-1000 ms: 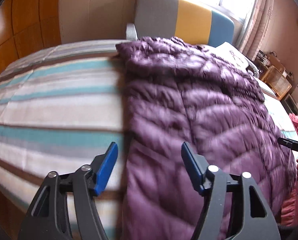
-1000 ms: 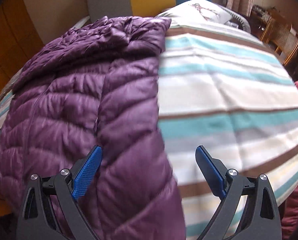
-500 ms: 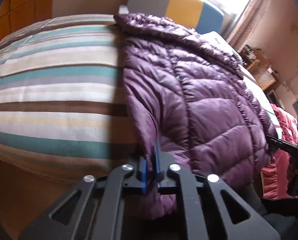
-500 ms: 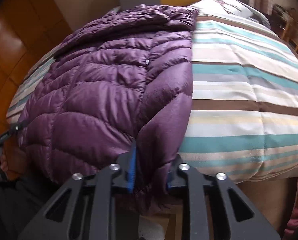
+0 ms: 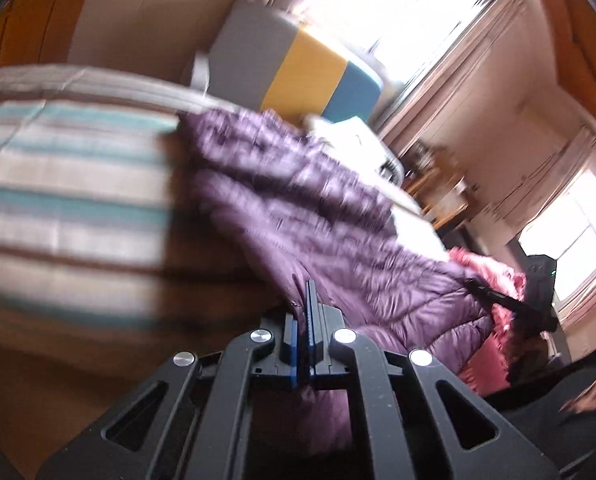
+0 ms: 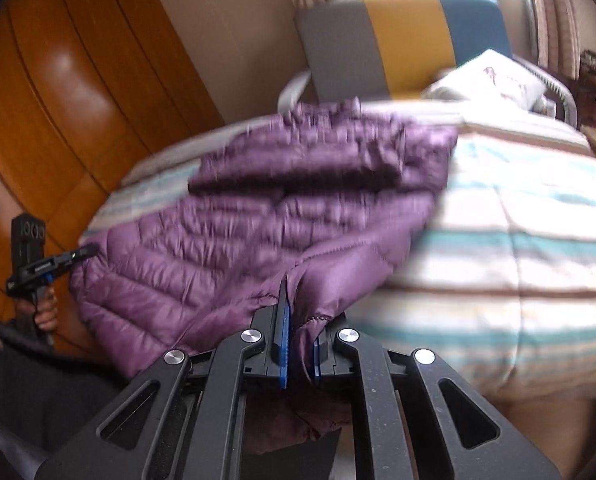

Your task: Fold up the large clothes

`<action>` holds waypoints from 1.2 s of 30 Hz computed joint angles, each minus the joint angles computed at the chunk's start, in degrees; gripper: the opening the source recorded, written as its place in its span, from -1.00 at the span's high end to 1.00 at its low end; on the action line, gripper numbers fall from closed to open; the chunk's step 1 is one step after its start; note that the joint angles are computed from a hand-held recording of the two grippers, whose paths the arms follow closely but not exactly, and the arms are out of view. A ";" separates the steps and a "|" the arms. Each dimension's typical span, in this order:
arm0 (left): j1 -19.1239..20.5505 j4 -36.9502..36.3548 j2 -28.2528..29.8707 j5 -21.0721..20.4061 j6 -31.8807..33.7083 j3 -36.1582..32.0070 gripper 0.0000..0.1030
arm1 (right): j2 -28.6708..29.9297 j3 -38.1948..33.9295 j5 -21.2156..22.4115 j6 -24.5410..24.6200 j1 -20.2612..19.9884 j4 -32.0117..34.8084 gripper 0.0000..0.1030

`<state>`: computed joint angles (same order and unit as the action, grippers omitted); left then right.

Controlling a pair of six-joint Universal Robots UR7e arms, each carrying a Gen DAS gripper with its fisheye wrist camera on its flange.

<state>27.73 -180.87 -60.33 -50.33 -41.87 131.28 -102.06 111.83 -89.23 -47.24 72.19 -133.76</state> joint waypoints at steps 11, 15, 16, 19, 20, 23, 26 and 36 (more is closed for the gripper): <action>10.86 -0.62 6.62 -0.56 13.71 -16.03 0.94 | 13.18 -7.92 -4.40 5.81 5.10 -12.46 0.84; 14.11 1.58 10.89 0.87 15.47 -22.77 0.93 | 18.38 -11.39 -6.24 9.06 5.93 -15.60 0.84; 14.73 2.48 11.90 1.44 15.54 -24.28 0.92 | 20.02 -12.50 -7.20 9.99 6.25 -16.38 0.84; 17.06 6.91 14.73 2.41 15.11 -29.77 0.86 | 23.21 -14.86 -7.88 12.47 6.57 -17.50 0.76; 17.60 7.89 15.31 2.25 15.00 -30.99 0.86 | 23.99 -15.38 -8.06 12.99 6.61 -18.12 0.69; 18.87 11.50 16.55 2.75 13.32 -34.24 0.59 | 26.41 -17.90 -7.82 15.83 6.46 -18.33 0.43; 19.33 6.66 16.61 2.76 12.53 -33.98 -0.55 | 27.65 -20.12 -4.33 18.94 5.69 -16.56 -0.30; 21.86 4.62 13.09 -0.37 9.80 -27.15 -0.52 | 24.11 -15.68 0.42 21.52 2.29 -19.18 -0.74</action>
<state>49.58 -176.25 -47.24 -50.70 -32.07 104.13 -77.95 96.15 -88.81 -25.72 74.48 -152.94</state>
